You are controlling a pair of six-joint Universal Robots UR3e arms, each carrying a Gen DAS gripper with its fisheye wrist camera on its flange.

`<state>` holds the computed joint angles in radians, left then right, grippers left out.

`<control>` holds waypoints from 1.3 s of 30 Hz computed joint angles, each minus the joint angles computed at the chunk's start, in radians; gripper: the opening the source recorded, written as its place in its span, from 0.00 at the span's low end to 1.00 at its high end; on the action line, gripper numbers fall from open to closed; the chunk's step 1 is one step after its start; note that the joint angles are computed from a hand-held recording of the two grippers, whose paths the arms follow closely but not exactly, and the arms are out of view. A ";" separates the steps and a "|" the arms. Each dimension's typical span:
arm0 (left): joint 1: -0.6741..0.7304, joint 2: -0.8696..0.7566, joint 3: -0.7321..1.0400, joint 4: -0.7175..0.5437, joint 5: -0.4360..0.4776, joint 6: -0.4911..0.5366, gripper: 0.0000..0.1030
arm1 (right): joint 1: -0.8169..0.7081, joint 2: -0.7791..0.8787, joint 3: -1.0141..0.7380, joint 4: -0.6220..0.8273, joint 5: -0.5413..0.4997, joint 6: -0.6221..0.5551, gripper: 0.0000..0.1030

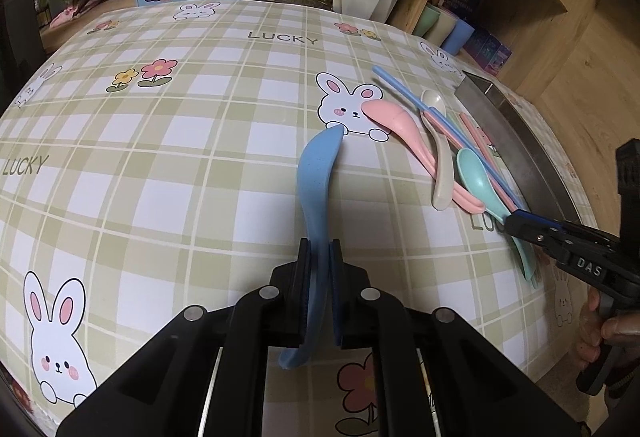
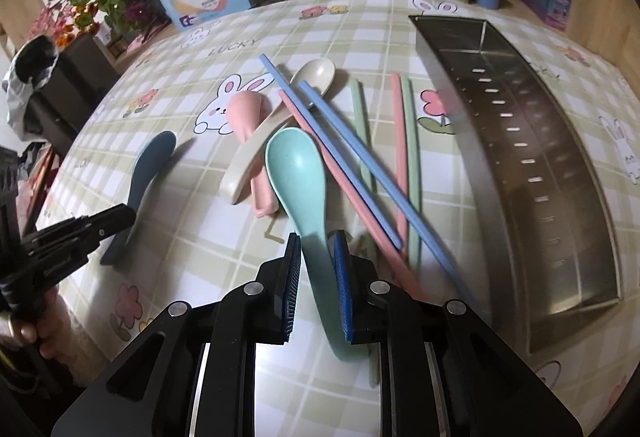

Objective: Organize utensils
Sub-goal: 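Carry the teal spoon with the right gripper over the steel tray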

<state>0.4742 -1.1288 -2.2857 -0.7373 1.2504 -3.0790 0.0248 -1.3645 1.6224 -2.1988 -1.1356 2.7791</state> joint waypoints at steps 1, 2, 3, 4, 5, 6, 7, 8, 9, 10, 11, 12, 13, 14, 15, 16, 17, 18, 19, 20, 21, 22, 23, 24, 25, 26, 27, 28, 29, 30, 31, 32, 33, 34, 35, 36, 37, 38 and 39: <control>0.003 0.002 -0.002 0.000 -0.005 0.002 0.09 | -0.002 0.007 -0.008 0.011 0.009 0.004 0.16; 0.008 0.008 -0.008 0.000 -0.011 0.003 0.09 | -0.004 0.014 -0.018 0.025 0.020 0.011 0.16; 0.013 0.011 -0.011 -0.001 -0.017 0.004 0.09 | -0.008 0.015 -0.020 0.034 0.033 0.013 0.16; 0.014 0.013 -0.013 -0.001 -0.020 0.005 0.09 | -0.010 0.015 -0.020 0.041 0.045 0.014 0.16; 0.016 0.015 -0.014 -0.001 -0.022 0.006 0.09 | -0.010 0.015 -0.020 0.047 0.056 0.013 0.16; 0.019 0.017 -0.016 -0.002 -0.025 0.008 0.09 | -0.006 0.015 -0.019 0.047 0.055 0.013 0.10; 0.020 0.018 -0.018 -0.001 -0.027 0.008 0.10 | -0.002 0.016 -0.020 0.047 0.055 0.012 0.09; 0.020 0.019 -0.019 0.000 -0.027 0.009 0.10 | 0.002 0.016 -0.018 0.046 0.055 0.013 0.07; 0.021 0.020 -0.020 0.000 -0.028 0.012 0.10 | 0.004 0.017 -0.019 0.046 0.056 0.015 0.07; 0.022 0.020 -0.021 0.000 -0.029 0.012 0.10 | 0.006 0.018 -0.018 0.044 0.057 0.018 0.06; 0.024 0.021 -0.023 0.000 -0.032 0.013 0.10 | 0.006 0.018 -0.015 0.041 0.058 0.022 0.06; 0.026 0.023 -0.025 0.000 -0.034 0.014 0.10 | 0.004 0.017 -0.012 0.039 0.061 0.023 0.06; 0.031 0.027 -0.027 -0.003 -0.039 0.016 0.10 | 0.003 0.016 -0.009 0.038 0.065 0.026 0.06; 0.035 0.030 -0.028 -0.007 -0.043 0.017 0.10 | -0.002 0.011 -0.003 0.038 0.070 0.025 0.06; 0.036 0.031 -0.028 -0.009 -0.045 0.017 0.10 | -0.006 0.006 0.003 0.038 0.078 0.029 0.06; 0.040 0.034 -0.028 -0.013 -0.049 0.016 0.09 | -0.012 -0.001 0.009 0.039 0.088 0.032 0.06; 0.044 0.037 -0.027 -0.018 -0.053 0.013 0.09 | -0.019 -0.008 0.013 0.041 0.096 0.031 0.06; 0.046 0.038 -0.027 -0.020 -0.056 0.011 0.09 | -0.030 -0.019 0.023 0.044 0.111 0.030 0.06; 0.052 0.043 -0.026 -0.025 -0.058 0.007 0.07 | -0.040 -0.028 0.027 0.050 0.123 0.029 0.06; 0.056 0.050 -0.025 -0.026 -0.056 0.002 0.06 | -0.054 -0.040 0.031 0.062 0.138 0.026 0.06; 0.068 0.062 -0.021 -0.042 -0.067 0.004 0.06 | -0.063 -0.046 0.034 0.067 0.146 0.024 0.06; 0.084 0.074 -0.022 -0.055 -0.082 0.008 0.05 | -0.077 -0.056 0.036 0.074 0.161 0.024 0.06; 0.100 0.091 -0.025 -0.065 -0.099 0.009 0.05 | -0.085 -0.061 0.038 0.077 0.168 0.025 0.06; 0.109 0.105 -0.024 -0.073 -0.108 0.011 0.05 | -0.096 -0.066 0.035 0.083 0.177 0.025 0.06; 0.112 0.112 -0.022 -0.075 -0.112 0.011 0.05 | -0.109 -0.069 0.029 0.091 0.187 0.024 0.06; 0.113 0.118 -0.016 -0.079 -0.116 0.009 0.05 | -0.118 -0.069 0.018 0.099 0.193 0.022 0.06; 0.112 0.118 -0.009 -0.083 -0.119 0.005 0.05 | -0.126 -0.066 0.004 0.106 0.194 0.019 0.06; 0.118 0.123 -0.001 -0.094 -0.129 0.004 0.05 | -0.135 -0.062 -0.014 0.112 0.196 0.016 0.06; 0.122 0.125 0.006 -0.105 -0.138 0.002 0.05 | -0.145 -0.054 -0.040 0.117 0.194 0.015 0.06; 0.126 0.126 0.014 -0.114 -0.144 -0.001 0.05 | -0.153 -0.046 -0.061 0.119 0.192 0.014 0.06; 0.134 0.127 0.027 -0.130 -0.155 -0.004 0.05 | -0.165 -0.032 -0.096 0.124 0.188 0.014 0.06; 0.143 0.128 0.040 -0.145 -0.167 -0.006 0.05 | -0.174 -0.018 -0.126 0.132 0.186 0.014 0.06; 0.152 0.133 0.047 -0.159 -0.176 -0.005 0.05 | -0.184 0.008 -0.177 0.139 0.177 0.015 0.06; 0.153 0.124 0.066 -0.162 -0.178 -0.015 0.05 | -0.188 0.041 -0.233 0.141 0.159 0.017 0.06; 0.152 0.116 0.080 -0.162 -0.178 -0.023 0.05 | -0.192 0.060 -0.262 0.137 0.145 0.018 0.06; 0.148 0.107 0.094 -0.161 -0.178 -0.032 0.05 | -0.193 0.103 -0.326 0.138 0.120 0.025 0.06; 0.141 0.093 0.111 -0.157 -0.177 -0.045 0.05 | -0.192 0.151 -0.394 0.148 0.095 0.033 0.06; 0.140 0.083 0.122 -0.157 -0.178 -0.048 0.05 | -0.188 0.200 -0.461 0.157 0.068 0.041 0.06; 0.126 0.063 0.142 -0.151 -0.169 -0.063 0.05 | -0.185 0.238 -0.510 0.167 0.049 0.045 0.06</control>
